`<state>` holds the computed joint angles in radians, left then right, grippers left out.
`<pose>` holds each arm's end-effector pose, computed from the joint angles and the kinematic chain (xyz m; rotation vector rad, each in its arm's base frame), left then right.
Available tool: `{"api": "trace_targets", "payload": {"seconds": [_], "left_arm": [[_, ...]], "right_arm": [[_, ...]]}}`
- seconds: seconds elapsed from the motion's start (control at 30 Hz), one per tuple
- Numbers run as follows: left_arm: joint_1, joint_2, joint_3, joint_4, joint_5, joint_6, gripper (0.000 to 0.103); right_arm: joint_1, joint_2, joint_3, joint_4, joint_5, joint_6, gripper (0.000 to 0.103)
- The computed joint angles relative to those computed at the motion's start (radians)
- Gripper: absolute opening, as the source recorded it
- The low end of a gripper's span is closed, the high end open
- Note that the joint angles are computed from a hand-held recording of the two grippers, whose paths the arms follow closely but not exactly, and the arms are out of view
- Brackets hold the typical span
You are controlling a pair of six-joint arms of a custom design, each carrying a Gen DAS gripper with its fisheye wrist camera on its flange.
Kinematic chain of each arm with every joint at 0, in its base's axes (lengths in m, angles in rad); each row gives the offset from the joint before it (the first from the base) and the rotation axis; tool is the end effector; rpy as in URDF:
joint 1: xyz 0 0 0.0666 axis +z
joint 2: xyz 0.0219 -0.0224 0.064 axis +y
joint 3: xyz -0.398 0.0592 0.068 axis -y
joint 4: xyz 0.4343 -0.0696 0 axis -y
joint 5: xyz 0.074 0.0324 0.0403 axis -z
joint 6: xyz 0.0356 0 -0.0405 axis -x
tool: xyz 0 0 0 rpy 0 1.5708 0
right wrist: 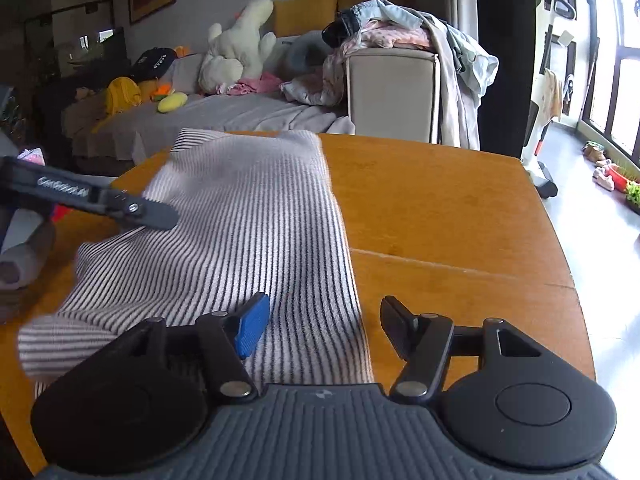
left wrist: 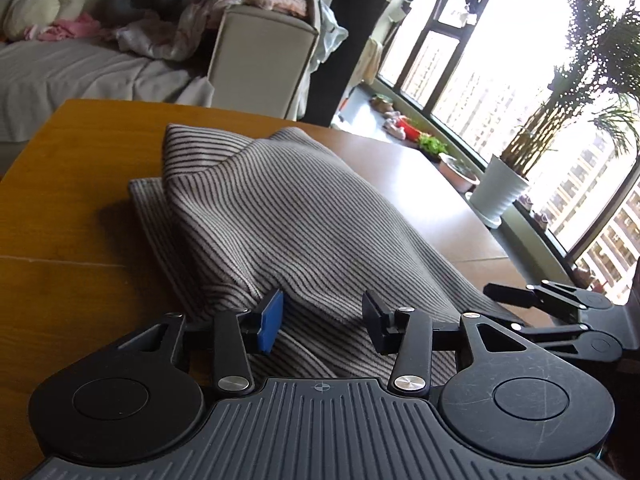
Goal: Fold clothes
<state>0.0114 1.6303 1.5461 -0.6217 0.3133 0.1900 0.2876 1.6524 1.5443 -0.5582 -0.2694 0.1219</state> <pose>0.6283 -0.0042 0.4172 -0.0635 2.2742 -0.4504 0.6101 0.1899 0.4078 -0.5978 2.1560 0.3913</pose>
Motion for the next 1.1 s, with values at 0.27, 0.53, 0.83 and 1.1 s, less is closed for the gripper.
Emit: {"api": "trace_targets", "payload": {"seconds": [0.27, 0.53, 0.83, 1.1], "left_arm": [[-0.008, 0.027, 0.033, 0.003, -0.049, -0.021, 0.049], [-0.008, -0.037, -0.025, 0.005, -0.066, -0.043, 0.06], [0.002, -0.142, -0.139, 0.005, -0.059, -0.081, 0.064], [-0.002, -0.204, -0.221, 0.0, -0.091, -0.101, 0.069]], "right_arm": [[0.02, -0.033, -0.036, 0.0, -0.015, 0.01, 0.07], [0.016, -0.061, -0.064, 0.032, 0.02, 0.036, 0.078], [0.033, -0.103, -0.086, 0.063, -0.042, 0.087, 0.068], [0.032, -0.105, -0.109, 0.037, -0.028, 0.067, 0.072]]}}
